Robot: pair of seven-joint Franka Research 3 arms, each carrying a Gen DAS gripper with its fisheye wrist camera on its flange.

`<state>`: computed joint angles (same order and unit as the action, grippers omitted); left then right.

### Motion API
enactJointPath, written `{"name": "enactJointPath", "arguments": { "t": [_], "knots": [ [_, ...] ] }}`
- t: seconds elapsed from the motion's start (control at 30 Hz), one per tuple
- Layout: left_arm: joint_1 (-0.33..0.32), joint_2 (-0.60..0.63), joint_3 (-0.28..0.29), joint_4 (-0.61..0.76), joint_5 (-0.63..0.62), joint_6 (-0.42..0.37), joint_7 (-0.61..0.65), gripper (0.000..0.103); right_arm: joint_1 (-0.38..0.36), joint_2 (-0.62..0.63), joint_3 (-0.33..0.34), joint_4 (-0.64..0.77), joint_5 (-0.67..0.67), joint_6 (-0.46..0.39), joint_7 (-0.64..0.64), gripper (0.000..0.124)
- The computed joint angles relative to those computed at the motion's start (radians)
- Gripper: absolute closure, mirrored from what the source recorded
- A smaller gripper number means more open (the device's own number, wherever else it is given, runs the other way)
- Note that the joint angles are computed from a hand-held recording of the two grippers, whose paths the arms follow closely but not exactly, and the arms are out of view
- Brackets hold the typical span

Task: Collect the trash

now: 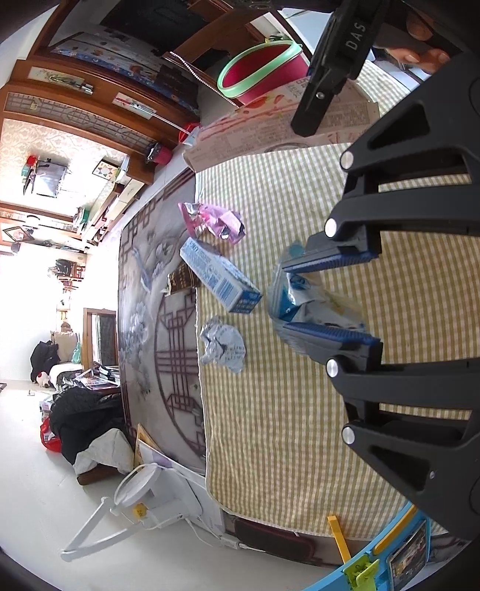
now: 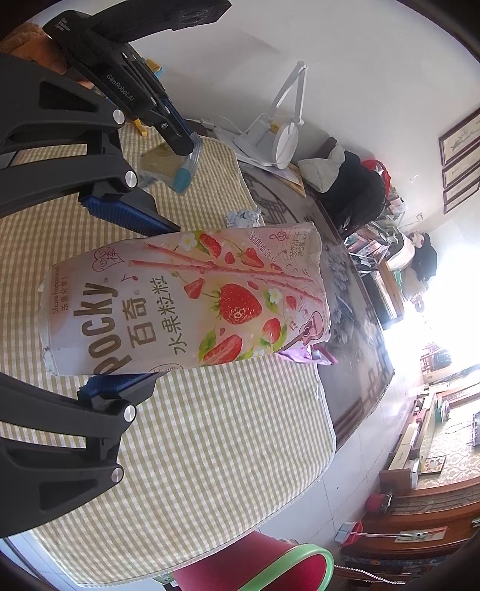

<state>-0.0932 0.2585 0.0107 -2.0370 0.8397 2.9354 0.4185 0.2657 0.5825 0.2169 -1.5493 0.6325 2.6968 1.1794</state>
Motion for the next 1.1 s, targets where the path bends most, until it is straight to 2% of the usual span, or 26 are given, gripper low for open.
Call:
{"name": "enactJointPath", "arguments": {
  "t": [0.17, 0.33, 0.53, 0.83, 0.97, 1.1],
  "knots": [
    [-0.036, 0.035, -0.017, 0.063, -0.020, -0.070, -0.022, 0.076, -0.052, 0.016, 0.010, 0.031, 0.031, -0.052, -0.056, 0.061],
    [-0.087, 0.096, -0.021, 0.166, -0.007, -0.127, -0.075, 0.076, -0.092, 0.026, -0.009, 0.068, 0.041, -0.097, -0.108, 0.061],
    [-0.138, 0.198, -0.041, 0.330, -0.051, -0.196, -0.042, 0.076, -0.155, 0.057, -0.025, 0.128, 0.070, -0.149, -0.154, 0.061],
    [-0.221, 0.373, -0.051, 0.621, -0.139, -0.294, 0.073, 0.076, -0.229, 0.125, -0.047, 0.241, 0.089, -0.216, -0.156, 0.061],
    [-0.250, 0.462, -0.059, 0.764, -0.190, -0.331, 0.159, 0.076, -0.257, 0.154, -0.074, 0.290, 0.079, -0.193, -0.116, 0.061],
    [-0.276, 0.585, -0.077, 0.965, -0.264, -0.389, 0.283, 0.076, -0.281, 0.193, -0.111, 0.348, 0.037, -0.163, -0.034, 0.061]
  ]
}}
